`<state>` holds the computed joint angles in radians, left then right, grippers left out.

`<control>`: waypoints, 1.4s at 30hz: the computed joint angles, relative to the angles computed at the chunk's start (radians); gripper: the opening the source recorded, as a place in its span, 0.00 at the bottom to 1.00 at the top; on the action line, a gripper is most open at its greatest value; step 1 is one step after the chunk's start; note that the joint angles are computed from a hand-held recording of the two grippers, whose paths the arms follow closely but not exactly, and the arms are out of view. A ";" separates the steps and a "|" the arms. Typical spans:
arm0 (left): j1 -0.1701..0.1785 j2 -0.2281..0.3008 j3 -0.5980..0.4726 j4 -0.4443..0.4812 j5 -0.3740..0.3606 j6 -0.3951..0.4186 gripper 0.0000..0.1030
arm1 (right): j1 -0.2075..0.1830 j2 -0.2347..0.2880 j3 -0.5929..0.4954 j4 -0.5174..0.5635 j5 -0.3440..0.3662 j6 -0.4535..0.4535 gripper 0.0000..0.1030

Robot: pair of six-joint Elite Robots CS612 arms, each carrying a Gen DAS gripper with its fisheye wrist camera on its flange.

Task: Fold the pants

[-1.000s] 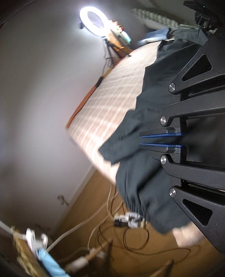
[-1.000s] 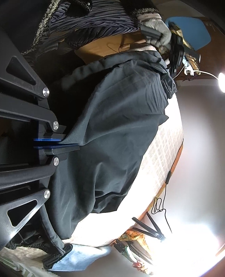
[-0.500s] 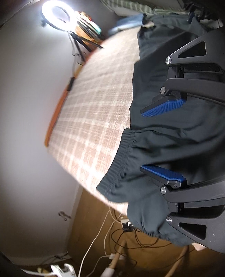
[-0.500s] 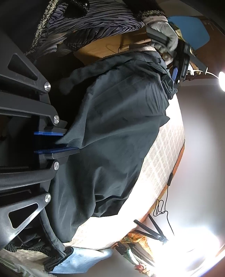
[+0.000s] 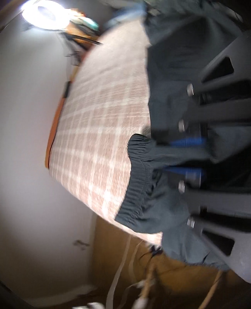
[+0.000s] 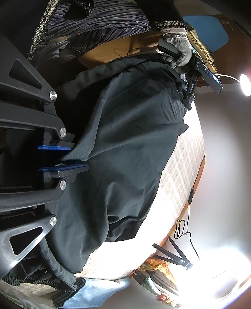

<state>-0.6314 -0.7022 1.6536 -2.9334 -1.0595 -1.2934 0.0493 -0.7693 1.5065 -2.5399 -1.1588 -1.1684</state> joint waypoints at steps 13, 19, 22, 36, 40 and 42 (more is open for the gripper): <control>-0.102 -0.062 0.265 -0.379 0.251 -0.370 0.05 | -0.004 -0.009 0.000 -0.030 0.040 0.026 0.05; -0.120 -0.092 0.303 -0.275 0.203 -0.471 0.13 | 0.000 -0.022 0.025 -0.008 0.022 -0.040 0.03; -0.106 -0.093 0.299 -0.257 0.158 -0.506 0.48 | 0.000 -0.025 0.032 -0.009 0.015 -0.044 0.03; -0.114 -0.094 0.329 -0.248 0.219 -0.573 0.12 | -0.005 -0.044 0.059 -0.056 0.036 -0.031 0.03; -0.113 -0.112 0.347 -0.197 0.213 -0.597 0.12 | -0.006 -0.049 0.061 -0.033 0.050 -0.047 0.03; -0.109 -0.103 0.355 -0.235 0.188 -0.607 0.12 | -0.004 -0.050 0.064 -0.012 0.045 -0.067 0.03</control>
<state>-0.7403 -0.8055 2.0086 -3.1683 -0.8714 -1.9001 0.0448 -0.8197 1.5705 -2.5519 -1.1134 -1.2350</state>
